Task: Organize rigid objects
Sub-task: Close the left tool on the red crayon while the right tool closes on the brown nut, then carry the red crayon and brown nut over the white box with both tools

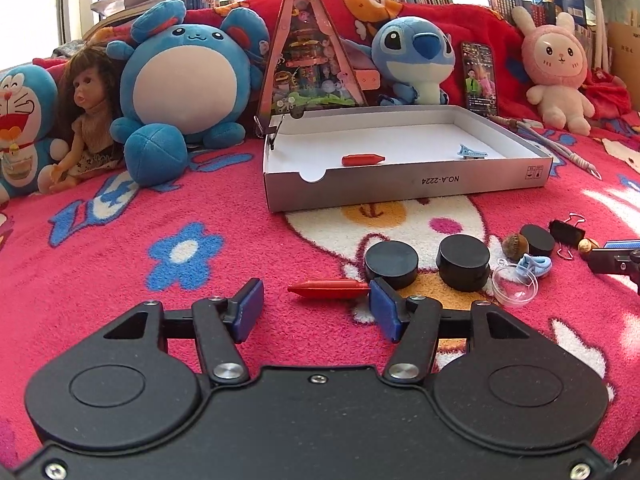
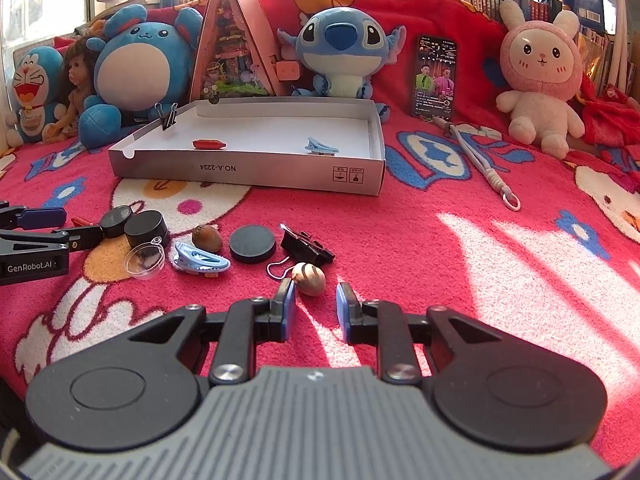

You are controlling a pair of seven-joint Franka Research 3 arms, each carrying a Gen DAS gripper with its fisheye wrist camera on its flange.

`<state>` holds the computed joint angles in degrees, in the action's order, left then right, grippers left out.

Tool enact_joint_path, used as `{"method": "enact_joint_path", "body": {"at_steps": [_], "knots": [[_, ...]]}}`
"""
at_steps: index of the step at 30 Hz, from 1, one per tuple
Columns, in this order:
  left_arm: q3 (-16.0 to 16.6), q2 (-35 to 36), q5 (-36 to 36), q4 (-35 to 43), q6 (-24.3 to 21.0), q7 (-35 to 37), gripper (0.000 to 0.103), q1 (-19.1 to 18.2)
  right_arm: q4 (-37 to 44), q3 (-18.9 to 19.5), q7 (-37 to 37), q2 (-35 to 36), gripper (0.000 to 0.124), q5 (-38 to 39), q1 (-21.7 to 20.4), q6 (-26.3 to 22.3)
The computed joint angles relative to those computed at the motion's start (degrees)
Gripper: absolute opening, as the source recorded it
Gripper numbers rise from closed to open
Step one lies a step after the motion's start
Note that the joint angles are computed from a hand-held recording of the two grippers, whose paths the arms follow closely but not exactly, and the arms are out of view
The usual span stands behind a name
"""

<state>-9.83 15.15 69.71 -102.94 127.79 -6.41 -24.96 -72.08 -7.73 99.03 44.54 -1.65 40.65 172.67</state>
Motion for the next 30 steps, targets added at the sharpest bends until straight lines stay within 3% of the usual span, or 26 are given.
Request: {"method": "enact_joint_path", "body": {"at_steps": [2,5,11,16,20,23,26,30], "knots": [[0.07,0.30,-0.05,0.31,-0.34,-1.10,0.056,-0.11,-0.35,-0.53,1.35,0.09,0.033,0.66,0.49,1.29],[0.02,0.85,0.05,1.11,-0.86,0.07,0.043,-0.45,-0.64,-1.95,3.86,0.31,0.033,1.63,1.73,2.42],[0.19,2.14,-0.08,3.17,-3.57,2.31,0.043,-1.84,1.03,-6.80,9.17,1.95,0.038,1.23,5.15,1.82],[0.27,2.06,-0.70,3.34,-3.60,1.75,0.043,-2.02,4.34,-12.54,19.24,4.59,0.038,0.49,8.46,0.09],[0.37,2.05,-0.71,3.42,-3.62,1.48,0.043,-2.06,8.81,-13.37,24.34,7.25,0.038,-1.56,8.69,-2.65],[0.41,1.83,-0.70,3.40,-3.84,0.90,0.043,-2.07,10.97,-12.48,25.53,8.37,0.022,-3.78,7.91,-3.50],[0.38,1.42,-0.33,3.33,-4.31,0.14,0.042,-2.15,10.25,-8.54,23.51,7.52,0.021,-5.30,5.44,-2.01],[0.29,1.01,0.40,3.59,-4.20,0.21,0.042,-1.97,6.25,-9.40,22.63,5.25,0.021,-6.47,5.81,1.42]]}}
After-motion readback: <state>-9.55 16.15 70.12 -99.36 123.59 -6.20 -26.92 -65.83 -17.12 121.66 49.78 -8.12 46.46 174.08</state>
